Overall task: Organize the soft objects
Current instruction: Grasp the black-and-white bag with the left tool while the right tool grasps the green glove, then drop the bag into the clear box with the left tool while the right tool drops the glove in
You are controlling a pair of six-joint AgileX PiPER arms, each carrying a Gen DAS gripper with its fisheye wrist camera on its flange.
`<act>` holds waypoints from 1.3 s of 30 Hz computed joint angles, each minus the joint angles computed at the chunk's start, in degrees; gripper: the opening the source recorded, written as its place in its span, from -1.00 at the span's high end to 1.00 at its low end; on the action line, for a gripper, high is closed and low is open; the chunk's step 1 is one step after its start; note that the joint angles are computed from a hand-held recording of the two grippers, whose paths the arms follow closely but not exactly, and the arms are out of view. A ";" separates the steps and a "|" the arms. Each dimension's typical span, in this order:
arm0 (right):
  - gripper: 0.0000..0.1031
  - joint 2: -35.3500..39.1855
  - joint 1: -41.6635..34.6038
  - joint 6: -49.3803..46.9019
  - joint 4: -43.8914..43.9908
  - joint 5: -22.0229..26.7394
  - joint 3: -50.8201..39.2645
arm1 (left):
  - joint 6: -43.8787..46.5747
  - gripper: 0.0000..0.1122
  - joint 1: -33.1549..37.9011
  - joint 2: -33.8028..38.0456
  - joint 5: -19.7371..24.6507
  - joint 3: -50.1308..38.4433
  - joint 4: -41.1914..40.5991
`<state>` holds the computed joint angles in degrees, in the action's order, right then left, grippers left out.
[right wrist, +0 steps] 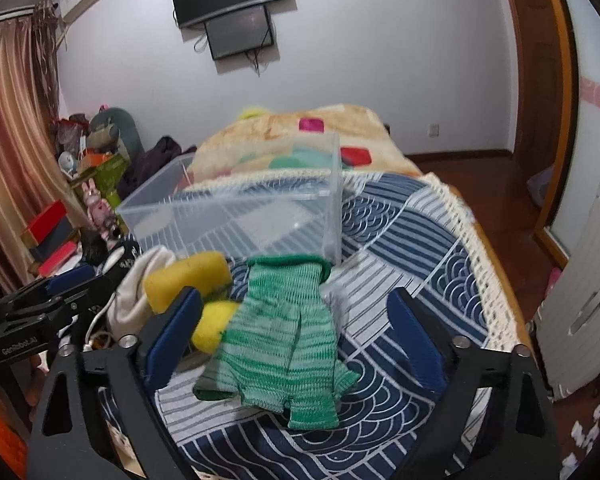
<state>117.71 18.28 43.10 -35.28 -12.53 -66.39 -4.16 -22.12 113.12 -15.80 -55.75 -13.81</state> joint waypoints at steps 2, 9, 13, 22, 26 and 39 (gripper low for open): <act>-0.53 0.83 -0.29 8.39 -8.65 0.51 -0.89 | -7.60 0.13 0.63 0.72 0.93 -0.64 7.78; 0.17 2.58 -1.13 27.64 -28.48 -0.17 -2.94 | -12.90 0.59 1.24 0.61 0.16 0.07 13.07; 0.43 1.40 -1.44 21.00 -22.36 -1.15 -1.36 | -13.78 0.65 2.12 -0.37 -0.72 1.28 14.00; 0.48 -2.33 -1.67 5.18 -6.67 -4.01 1.99 | -11.40 0.70 3.56 -6.06 -3.53 5.26 11.62; 0.48 -3.33 -1.70 4.10 -5.56 -4.59 1.45 | -12.15 0.71 4.68 -8.03 -3.75 5.21 13.06; 0.48 -0.02 -0.95 6.67 -8.62 -0.43 -10.97 | -4.72 0.71 5.33 -6.94 1.50 -7.58 10.21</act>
<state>117.69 17.32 49.77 -43.90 -12.96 -77.36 -8.88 -16.79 106.17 -14.31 -63.33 -3.60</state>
